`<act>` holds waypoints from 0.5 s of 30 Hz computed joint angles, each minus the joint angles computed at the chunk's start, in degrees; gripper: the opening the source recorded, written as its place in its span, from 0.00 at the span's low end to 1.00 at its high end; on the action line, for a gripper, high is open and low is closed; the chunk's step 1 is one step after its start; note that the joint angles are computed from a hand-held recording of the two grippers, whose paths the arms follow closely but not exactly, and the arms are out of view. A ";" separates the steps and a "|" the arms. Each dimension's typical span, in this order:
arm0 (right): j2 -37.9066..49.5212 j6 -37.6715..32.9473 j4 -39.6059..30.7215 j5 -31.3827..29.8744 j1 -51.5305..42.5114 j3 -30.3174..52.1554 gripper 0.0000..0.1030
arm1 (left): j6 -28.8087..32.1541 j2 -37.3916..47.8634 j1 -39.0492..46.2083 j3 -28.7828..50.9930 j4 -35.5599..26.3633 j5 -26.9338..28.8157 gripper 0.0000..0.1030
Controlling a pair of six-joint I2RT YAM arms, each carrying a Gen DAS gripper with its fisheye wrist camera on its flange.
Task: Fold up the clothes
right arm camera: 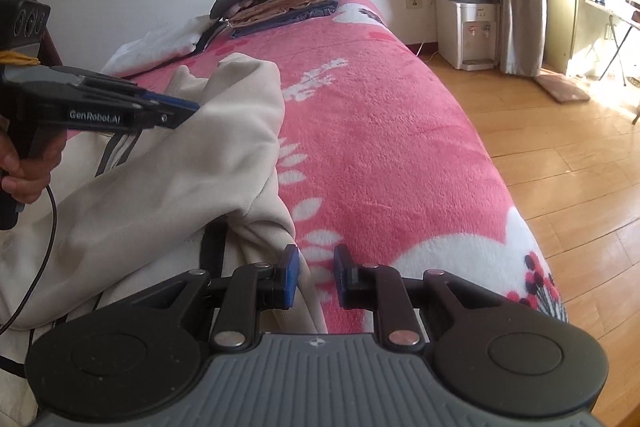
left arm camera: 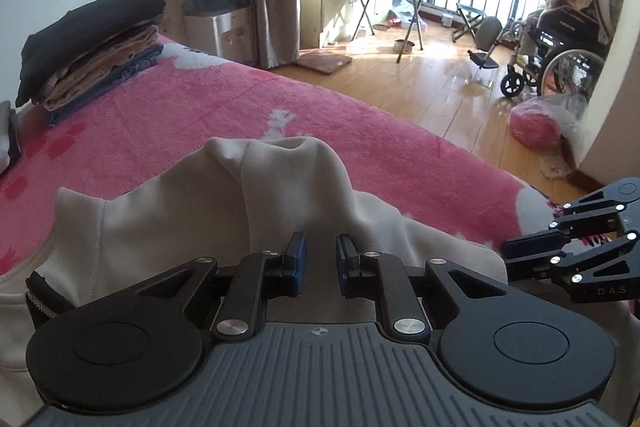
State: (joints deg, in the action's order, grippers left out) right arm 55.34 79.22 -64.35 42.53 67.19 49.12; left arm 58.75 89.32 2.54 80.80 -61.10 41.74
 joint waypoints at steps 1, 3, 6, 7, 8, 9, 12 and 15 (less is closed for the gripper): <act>0.00 0.00 0.00 0.00 0.00 0.00 0.20 | -0.84 0.35 -0.15 0.12 0.50 -0.24 0.21; -0.02 -0.11 0.03 0.01 0.01 -0.07 0.20 | -2.68 0.22 -0.63 0.04 1.65 -1.13 0.29; 0.07 -0.40 0.32 -0.04 -0.18 -0.14 0.20 | -3.10 1.57 -1.28 0.86 1.50 -1.55 0.31; 0.11 -0.37 0.31 -0.03 -0.17 -0.10 0.20 | -2.83 2.36 -1.44 1.17 1.06 -1.41 0.30; 0.14 -0.28 0.28 -0.02 -0.14 -0.07 0.20 | -2.57 3.17 -1.61 1.50 0.60 -1.27 0.27; 0.13 -0.23 0.31 -0.02 -0.12 -0.11 0.20 | -3.23 4.45 -1.72 2.29 -0.05 -1.48 0.14; 0.15 -0.31 0.52 -0.05 -0.24 -0.22 0.20 | -7.12 7.87 -1.08 4.62 -1.04 -0.68 0.00; 0.25 -0.48 0.49 0.10 -0.13 -0.29 0.20 | -15.71 9.37 2.11 7.01 0.23 3.35 0.00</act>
State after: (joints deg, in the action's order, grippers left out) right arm 55.58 78.74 -63.87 42.63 67.06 48.83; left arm 43.04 98.69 4.65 87.81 -60.88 45.09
